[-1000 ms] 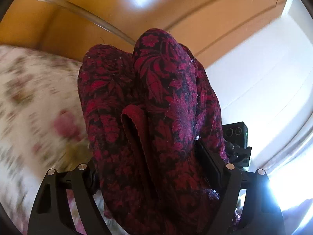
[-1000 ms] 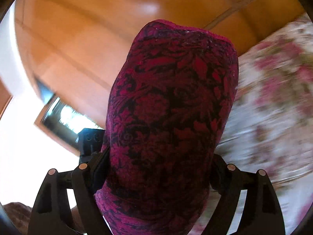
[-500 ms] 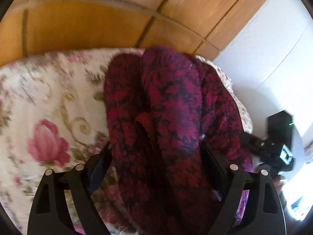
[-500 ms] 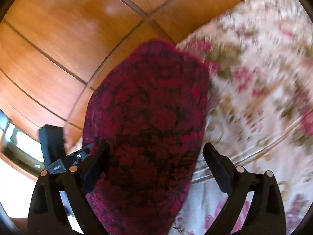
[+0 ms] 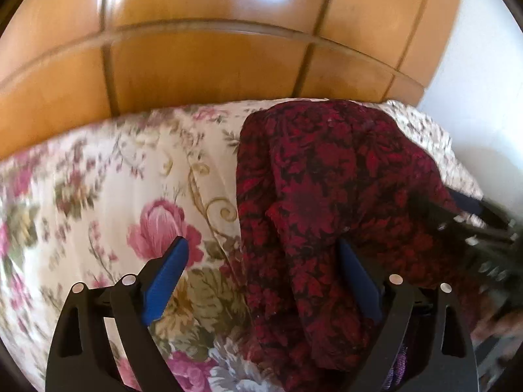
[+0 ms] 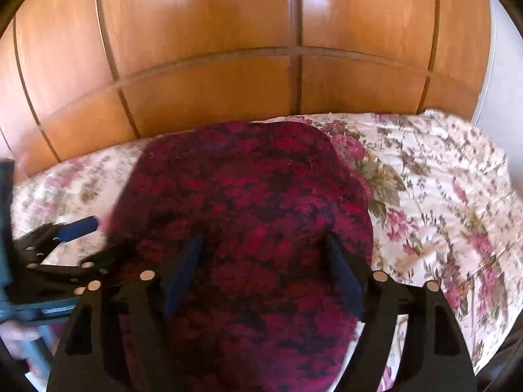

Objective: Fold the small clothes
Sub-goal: 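Lower the folded sweater onto the bedspread and open both grippers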

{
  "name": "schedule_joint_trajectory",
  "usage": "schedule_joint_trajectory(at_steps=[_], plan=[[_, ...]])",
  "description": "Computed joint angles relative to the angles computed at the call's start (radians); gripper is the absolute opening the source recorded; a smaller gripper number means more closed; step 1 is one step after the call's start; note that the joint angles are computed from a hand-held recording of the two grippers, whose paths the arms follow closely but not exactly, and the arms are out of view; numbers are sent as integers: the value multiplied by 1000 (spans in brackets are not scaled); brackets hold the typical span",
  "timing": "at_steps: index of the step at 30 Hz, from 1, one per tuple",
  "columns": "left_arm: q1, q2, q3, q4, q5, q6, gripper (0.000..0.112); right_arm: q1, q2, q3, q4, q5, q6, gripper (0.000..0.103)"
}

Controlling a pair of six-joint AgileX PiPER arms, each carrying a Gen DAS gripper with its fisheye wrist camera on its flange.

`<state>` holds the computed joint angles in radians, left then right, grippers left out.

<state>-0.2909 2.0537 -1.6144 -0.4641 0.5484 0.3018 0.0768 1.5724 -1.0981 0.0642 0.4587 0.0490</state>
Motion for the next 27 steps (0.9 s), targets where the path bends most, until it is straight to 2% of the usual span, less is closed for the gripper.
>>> schedule_joint_trajectory(at_steps=[2, 4, 7, 12, 23, 27], plan=[[-6, -31, 30, 33, -26, -31, 92, -9, -26, 7, 23, 14, 0, 80], [-25, -88, 87, 94, -69, -70, 92, -35, -22, 22, 64, -9, -41, 81], [-41, -149, 150, 170, -110, -140, 95, -51, -80, 70, 100, -11, -74, 88], [-43, -208, 212, 235, -161, -225, 99, -39, -151, 128, 77, -23, -30, 93], [-64, -374, 393, 474, -237, -457, 99, 99, -323, 270, -335, -19, 440, 97], [-87, -431, 462, 662, -247, -646, 99, 182, -408, 334, -575, 26, 708, 100]])
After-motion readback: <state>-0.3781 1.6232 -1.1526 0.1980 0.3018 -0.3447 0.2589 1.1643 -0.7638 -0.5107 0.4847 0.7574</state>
